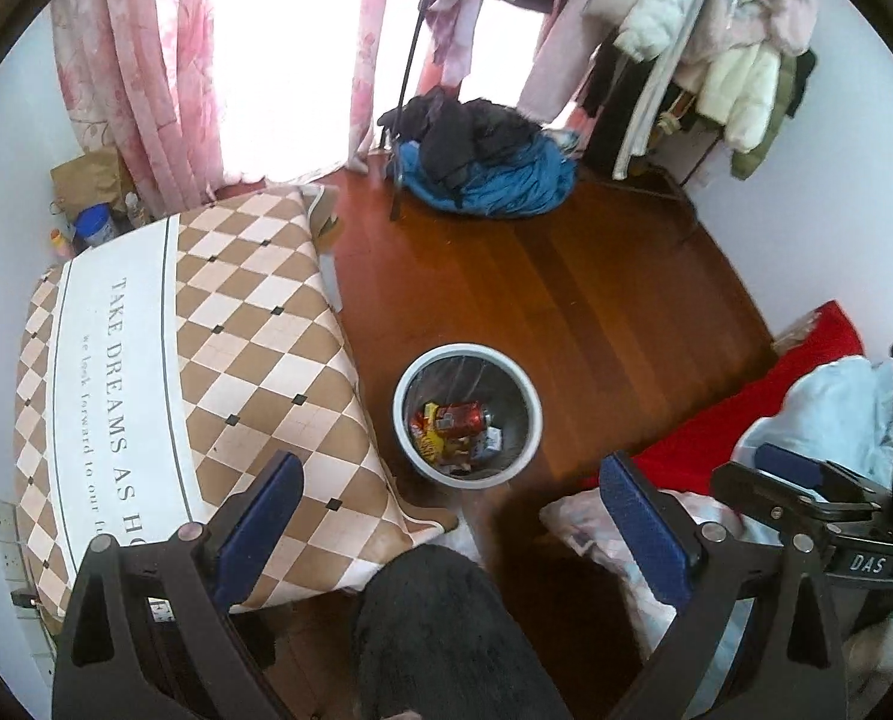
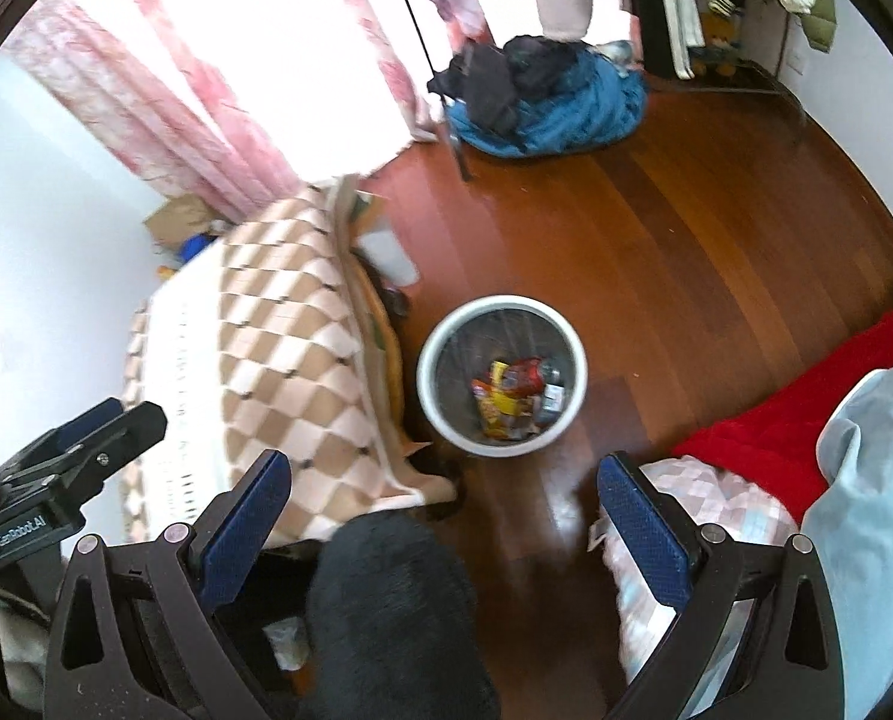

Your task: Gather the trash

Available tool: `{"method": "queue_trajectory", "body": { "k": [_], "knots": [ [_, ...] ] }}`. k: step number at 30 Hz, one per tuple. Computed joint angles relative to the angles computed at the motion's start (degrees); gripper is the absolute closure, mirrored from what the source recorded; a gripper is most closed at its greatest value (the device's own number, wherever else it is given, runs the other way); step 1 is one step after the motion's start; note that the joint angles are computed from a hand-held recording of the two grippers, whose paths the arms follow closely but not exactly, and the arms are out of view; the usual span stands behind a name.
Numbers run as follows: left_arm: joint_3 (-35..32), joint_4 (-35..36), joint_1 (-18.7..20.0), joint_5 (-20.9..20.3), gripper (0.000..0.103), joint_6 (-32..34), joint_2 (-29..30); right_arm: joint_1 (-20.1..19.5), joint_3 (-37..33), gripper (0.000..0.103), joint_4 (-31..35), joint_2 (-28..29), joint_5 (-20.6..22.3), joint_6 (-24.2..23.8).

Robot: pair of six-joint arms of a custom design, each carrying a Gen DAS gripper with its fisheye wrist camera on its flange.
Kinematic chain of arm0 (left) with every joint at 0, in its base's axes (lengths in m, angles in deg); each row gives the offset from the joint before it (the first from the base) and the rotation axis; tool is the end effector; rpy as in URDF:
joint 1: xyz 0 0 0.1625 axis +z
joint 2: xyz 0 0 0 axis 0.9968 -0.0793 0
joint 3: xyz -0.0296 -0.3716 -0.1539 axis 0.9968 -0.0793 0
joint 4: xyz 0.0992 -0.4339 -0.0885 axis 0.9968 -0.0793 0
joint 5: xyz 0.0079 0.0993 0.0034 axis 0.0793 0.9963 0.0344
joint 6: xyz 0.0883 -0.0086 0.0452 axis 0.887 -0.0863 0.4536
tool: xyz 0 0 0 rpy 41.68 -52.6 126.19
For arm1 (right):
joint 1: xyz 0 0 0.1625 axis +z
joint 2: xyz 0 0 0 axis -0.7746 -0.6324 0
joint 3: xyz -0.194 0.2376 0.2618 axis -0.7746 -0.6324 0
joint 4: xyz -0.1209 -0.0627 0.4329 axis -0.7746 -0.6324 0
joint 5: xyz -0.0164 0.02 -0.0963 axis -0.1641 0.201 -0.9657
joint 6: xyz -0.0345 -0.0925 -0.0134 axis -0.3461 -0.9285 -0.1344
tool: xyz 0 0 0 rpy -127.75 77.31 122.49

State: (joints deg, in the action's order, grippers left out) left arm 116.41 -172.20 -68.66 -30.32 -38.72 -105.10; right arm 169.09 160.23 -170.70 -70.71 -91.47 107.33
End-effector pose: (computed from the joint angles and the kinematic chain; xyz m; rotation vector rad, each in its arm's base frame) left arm -0.4375 -0.3273 0.2784 0.2584 2.5492 -0.5489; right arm 0.2577 -0.3105 0.4417 0.1449 -2.6260 0.4468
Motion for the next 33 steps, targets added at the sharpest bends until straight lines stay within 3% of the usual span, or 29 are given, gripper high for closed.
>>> {"method": "queue_trajectory", "body": {
  "k": [8,17,33],
  "knots": [
    [-1.27,-0.77,-2.97,-1.48,0.002,0.13,-2.82,5.44,-4.49,0.0,3.78,0.29,5.99,3.04],
    [-2.58,0.17,-4.74,-2.18,0.002,-0.21,-3.78,10.45,-8.48,0.0,6.95,1.6,6.62,4.77],
    [-2.53,-0.32,-4.91,-2.0,0.0,0.15,-4.34,11.5,-9.64,0.0,8.05,2.99,7.28,5.15]
  ]
}}
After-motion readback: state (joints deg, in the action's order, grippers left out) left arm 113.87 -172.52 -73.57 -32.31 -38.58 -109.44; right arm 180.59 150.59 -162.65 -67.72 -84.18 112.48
